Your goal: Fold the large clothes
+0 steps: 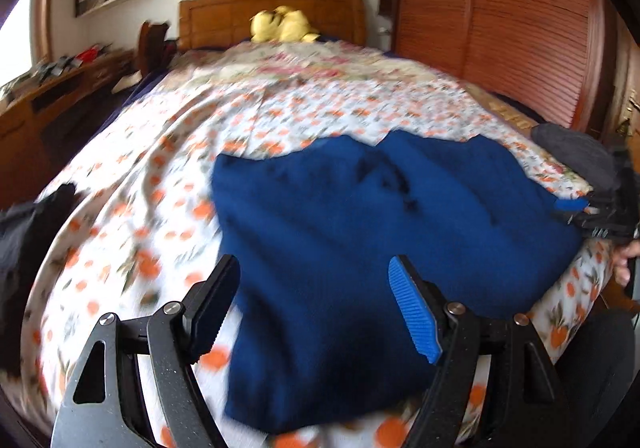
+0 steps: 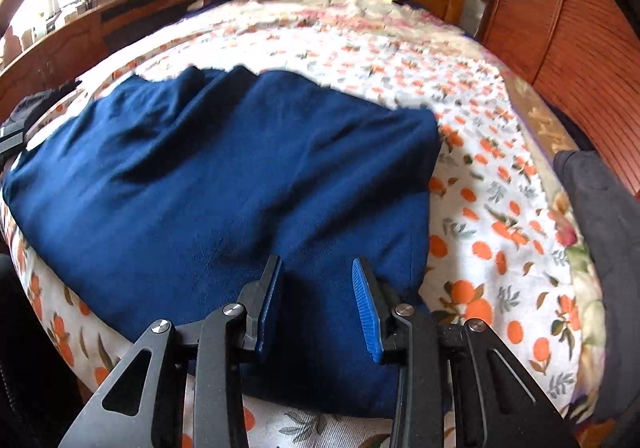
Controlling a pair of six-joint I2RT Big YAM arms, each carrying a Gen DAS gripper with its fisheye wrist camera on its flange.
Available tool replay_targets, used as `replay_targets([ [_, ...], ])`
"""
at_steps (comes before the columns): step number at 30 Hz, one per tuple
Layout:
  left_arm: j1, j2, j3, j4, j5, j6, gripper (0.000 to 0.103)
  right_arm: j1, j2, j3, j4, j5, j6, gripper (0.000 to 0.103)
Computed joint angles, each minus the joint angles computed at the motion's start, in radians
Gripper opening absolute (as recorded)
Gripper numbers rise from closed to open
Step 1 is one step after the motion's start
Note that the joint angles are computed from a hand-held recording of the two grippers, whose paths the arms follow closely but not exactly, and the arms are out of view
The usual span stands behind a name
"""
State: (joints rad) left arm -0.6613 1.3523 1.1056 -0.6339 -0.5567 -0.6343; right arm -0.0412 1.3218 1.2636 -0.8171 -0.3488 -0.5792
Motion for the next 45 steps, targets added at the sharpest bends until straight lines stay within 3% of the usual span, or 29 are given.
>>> replay_targets([
  [2,-0.009,-0.027,-0.033,-0.038,-0.012,-0.065,0.078,0.006,-0.007,-0.015,0.049,-0.021,0.009,0.037],
  [6,-0.016,-0.050,-0.066,-0.093,-0.005,-0.160,0.078,0.022,-0.039,-0.044,0.061,-0.085,0.012,0.037],
  [10,-0.017,-0.051,-0.090,-0.082,0.050,-0.231,0.077,0.039,-0.063,-0.088,0.063,-0.130,-0.001,0.037],
  [15,-0.036,-0.029,-0.082,-0.099,0.052,-0.297,0.076,0.042,-0.058,-0.112,0.038,-0.139,-0.047,0.037],
  [18,-0.033,-0.026,-0.081,-0.085,0.073,-0.335,0.065,0.037,-0.057,-0.130,0.071,-0.152,-0.061,0.038],
  [20,-0.026,-0.023,-0.077,-0.057,0.128,-0.338,0.033,0.032,-0.056,-0.127,0.072,-0.166,-0.060,0.038],
  [22,-0.035,-0.006,-0.038,-0.095,0.118,-0.338,0.018,0.013,-0.061,-0.126,0.064,-0.187,-0.077,0.038],
  [26,-0.080,0.052,0.122,-0.185,-0.010,-0.260,0.012,-0.052,-0.087,-0.149,0.073,-0.232,-0.104,0.038],
  [30,-0.103,0.141,0.318,-0.218,-0.056,-0.128,0.010,-0.135,-0.081,-0.139,0.076,-0.272,-0.103,0.038],
  [34,-0.130,0.297,0.585,-0.265,-0.058,0.018,0.009,-0.216,-0.065,-0.124,0.078,-0.294,-0.096,0.038],
  [40,-0.169,0.549,0.973,-0.318,0.034,0.190,0.008,-0.303,-0.039,-0.102,0.072,-0.345,-0.079,0.038],
  [45,-0.182,0.711,1.177,-0.392,0.165,0.205,0.008,-0.345,-0.027,-0.100,0.063,-0.354,-0.087,0.038],
])
